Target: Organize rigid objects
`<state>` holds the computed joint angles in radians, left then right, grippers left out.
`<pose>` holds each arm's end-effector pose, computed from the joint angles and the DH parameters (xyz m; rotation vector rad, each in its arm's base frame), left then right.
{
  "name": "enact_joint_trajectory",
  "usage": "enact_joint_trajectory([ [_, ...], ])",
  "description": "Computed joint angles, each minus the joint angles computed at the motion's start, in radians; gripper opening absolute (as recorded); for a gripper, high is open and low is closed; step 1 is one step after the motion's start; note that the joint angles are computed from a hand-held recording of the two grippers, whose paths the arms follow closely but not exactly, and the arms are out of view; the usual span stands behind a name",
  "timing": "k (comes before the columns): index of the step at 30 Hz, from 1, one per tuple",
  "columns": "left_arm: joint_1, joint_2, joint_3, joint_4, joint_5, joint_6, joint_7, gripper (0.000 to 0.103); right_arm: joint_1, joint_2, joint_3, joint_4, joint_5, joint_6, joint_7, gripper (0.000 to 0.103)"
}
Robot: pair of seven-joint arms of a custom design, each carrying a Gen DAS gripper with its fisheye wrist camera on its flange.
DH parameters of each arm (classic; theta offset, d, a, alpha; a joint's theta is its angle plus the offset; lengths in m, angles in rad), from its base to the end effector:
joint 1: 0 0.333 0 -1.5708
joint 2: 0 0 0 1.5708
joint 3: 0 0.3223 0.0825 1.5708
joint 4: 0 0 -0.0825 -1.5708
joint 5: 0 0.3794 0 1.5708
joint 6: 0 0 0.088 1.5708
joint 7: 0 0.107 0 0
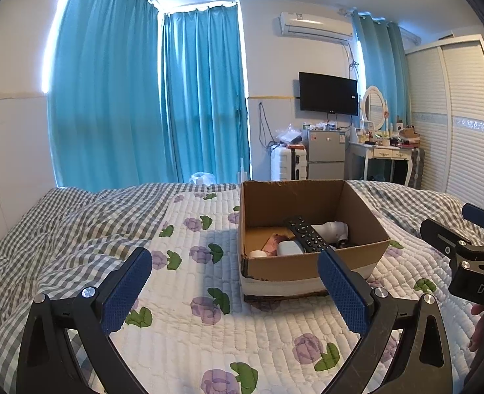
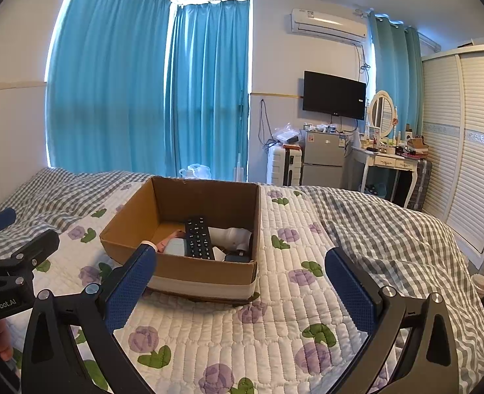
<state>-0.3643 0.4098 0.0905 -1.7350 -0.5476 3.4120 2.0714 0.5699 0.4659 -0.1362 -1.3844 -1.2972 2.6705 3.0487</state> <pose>0.6744 -0.1396 0.5001 -1.3232 1.5812 -1.0736 0.6470 0.3563 0.5296 -1.4494 1.4868 -1.0855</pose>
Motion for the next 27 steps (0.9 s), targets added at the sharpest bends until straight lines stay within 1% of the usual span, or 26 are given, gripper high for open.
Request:
enact_joint_trajectory([
  [7,-0.028,0.001,0.033,0.001,-0.002,-0.012,0.003,0.103,0.001,0.002,0.002,0.003,0.008,-0.009,-0.010,0.103],
  [21,-0.001,-0.003,0.005,-0.004,0.017,-0.008,-0.009,0.103,0.001,0.006,0.002,0.006,0.036,-0.017,-0.036,0.103],
  [27,-0.008,-0.004,0.014,-0.006,0.015,-0.008,-0.010,0.103,0.002,0.006,0.001,0.004,0.042,-0.019,-0.042,0.103],
])
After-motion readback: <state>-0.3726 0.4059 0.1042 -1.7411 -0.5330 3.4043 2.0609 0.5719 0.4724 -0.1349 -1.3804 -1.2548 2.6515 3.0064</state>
